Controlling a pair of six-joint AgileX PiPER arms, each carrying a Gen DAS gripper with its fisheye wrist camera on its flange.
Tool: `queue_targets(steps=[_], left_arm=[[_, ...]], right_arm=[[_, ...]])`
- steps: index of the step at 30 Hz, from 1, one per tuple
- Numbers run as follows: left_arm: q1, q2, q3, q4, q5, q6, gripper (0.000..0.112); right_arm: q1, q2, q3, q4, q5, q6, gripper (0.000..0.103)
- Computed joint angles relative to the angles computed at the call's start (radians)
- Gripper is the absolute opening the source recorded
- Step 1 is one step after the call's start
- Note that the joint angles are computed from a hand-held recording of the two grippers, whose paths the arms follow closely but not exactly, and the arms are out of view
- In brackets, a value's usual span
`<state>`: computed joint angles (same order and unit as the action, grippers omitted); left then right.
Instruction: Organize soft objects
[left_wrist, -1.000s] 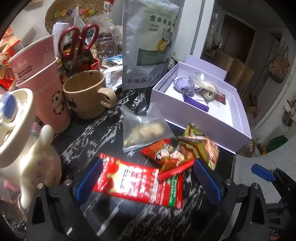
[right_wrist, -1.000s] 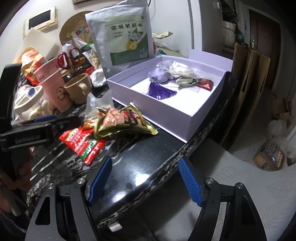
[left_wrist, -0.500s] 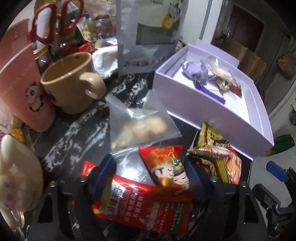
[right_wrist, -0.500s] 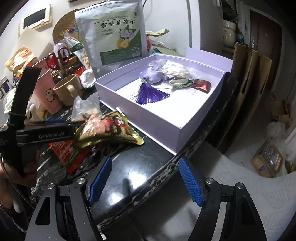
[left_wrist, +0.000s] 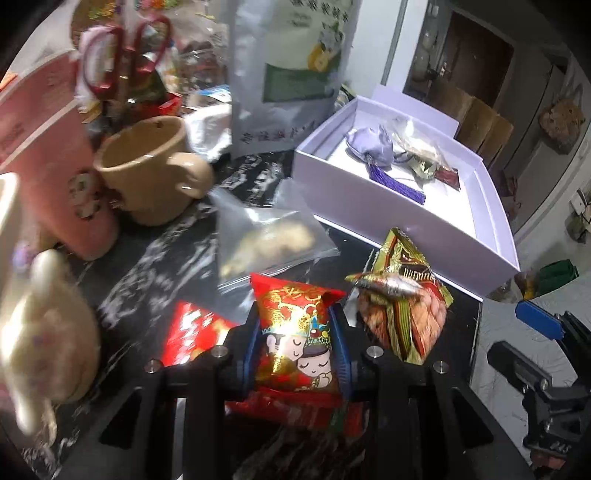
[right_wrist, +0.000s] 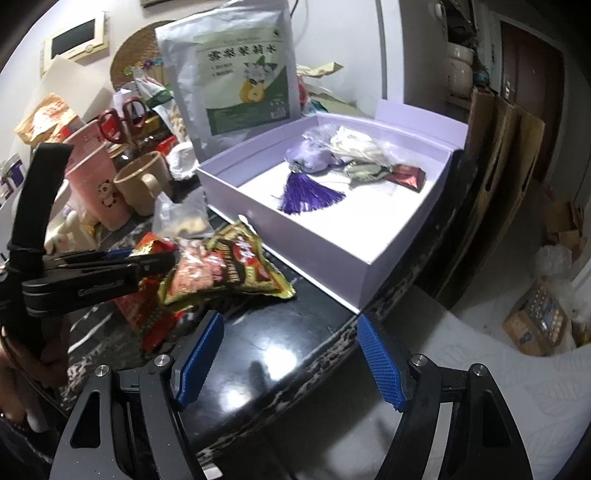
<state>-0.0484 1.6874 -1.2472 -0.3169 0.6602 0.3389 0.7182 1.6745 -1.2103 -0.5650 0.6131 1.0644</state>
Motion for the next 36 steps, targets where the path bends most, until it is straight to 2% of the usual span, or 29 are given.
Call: queue_targets(steps=[9,16,20,26,36], left_arm=[[0.105,-0.174,0.141,-0.007,0.02,0.029,0.034],[0.166,-0.257,0.247,-0.019,0.036,0.063,0.034],[0.2,-0.269,0.277,-0.023,0.038,0.065,0.034],[0.238,-0.285,0.299,-0.011,0.035,0.056,0.034],[0.28,-0.267,0.292,-0.044,0.055,0.085,0.034]], right_arm=[[0.051,0.026,-0.048,0.071,-0.083,-0.098,0.076],[0.069,0.132,-0.134,0.317,-0.132,-0.375,0.076],[0.075,0.195,-0.197,0.407,-0.129,-0.508,0.076],[0.067,0.313,-0.359,0.47,-0.075,-0.641,0.076],[0.058,0.527,-0.705,0.516,0.134,-0.852,0.076]])
